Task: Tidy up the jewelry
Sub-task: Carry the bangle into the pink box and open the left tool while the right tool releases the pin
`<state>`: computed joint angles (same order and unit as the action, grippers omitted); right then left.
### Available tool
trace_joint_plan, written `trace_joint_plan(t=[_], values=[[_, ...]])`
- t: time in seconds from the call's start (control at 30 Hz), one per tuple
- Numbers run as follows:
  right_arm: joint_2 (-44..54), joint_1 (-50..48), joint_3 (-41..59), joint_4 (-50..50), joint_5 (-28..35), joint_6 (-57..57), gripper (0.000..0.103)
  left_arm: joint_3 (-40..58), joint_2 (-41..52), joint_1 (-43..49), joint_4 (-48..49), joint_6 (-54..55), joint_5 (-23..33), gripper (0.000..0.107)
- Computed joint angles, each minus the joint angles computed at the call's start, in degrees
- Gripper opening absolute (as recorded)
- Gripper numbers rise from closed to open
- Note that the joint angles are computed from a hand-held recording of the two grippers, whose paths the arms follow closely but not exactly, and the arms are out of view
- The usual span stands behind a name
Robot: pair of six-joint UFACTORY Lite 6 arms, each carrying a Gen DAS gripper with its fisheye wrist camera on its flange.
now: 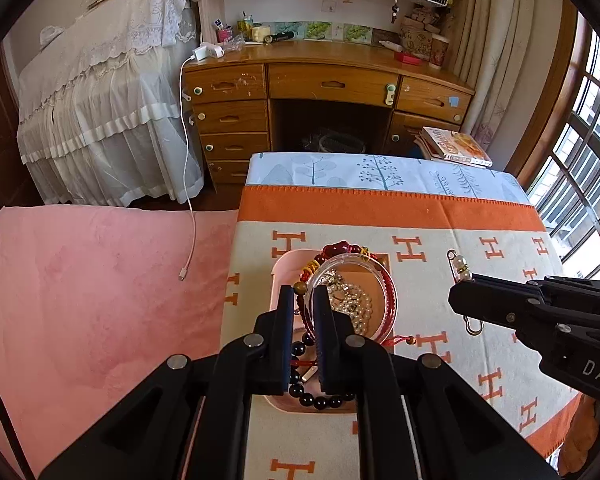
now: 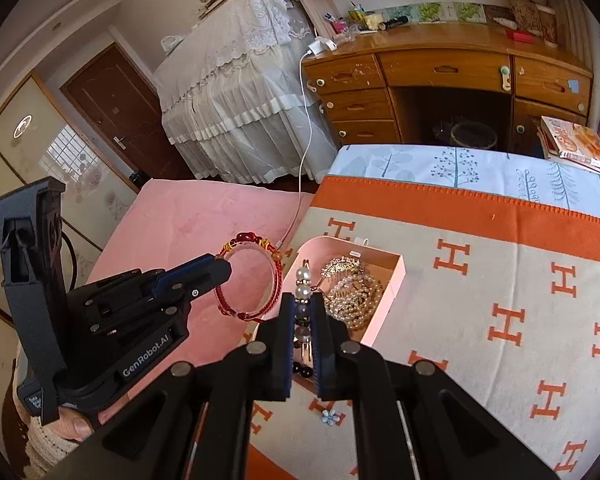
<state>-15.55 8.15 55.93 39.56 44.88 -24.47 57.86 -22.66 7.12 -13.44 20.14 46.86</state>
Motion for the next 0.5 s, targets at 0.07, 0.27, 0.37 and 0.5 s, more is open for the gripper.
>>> trace_joint_plan(t=[0.07,0.27,0.37,0.5], values=[[4.16,1.28,0.69,-0.06,-2.16,0.01,0.007,-0.84,2.75,-0.58,-0.01,-0.11,-2.42,0.007],[13.74,3.95,2.57,0.30,-7.17,-1.01,0.008,-2.57,10.64,-1.75,0.08,0.38,-8.46,0.007],[16.91,4.76,3.39,0.20,-9.35,-1.55,0.008,-2.06,14.01,-1.40,-0.97,1.75,-9.77,0.007],[21.37,4.60,4.82,0.78,-10.51,-2.54,0.008,-1.55,17.92,-1.63,-2.34,3.22,-11.30,0.007]])
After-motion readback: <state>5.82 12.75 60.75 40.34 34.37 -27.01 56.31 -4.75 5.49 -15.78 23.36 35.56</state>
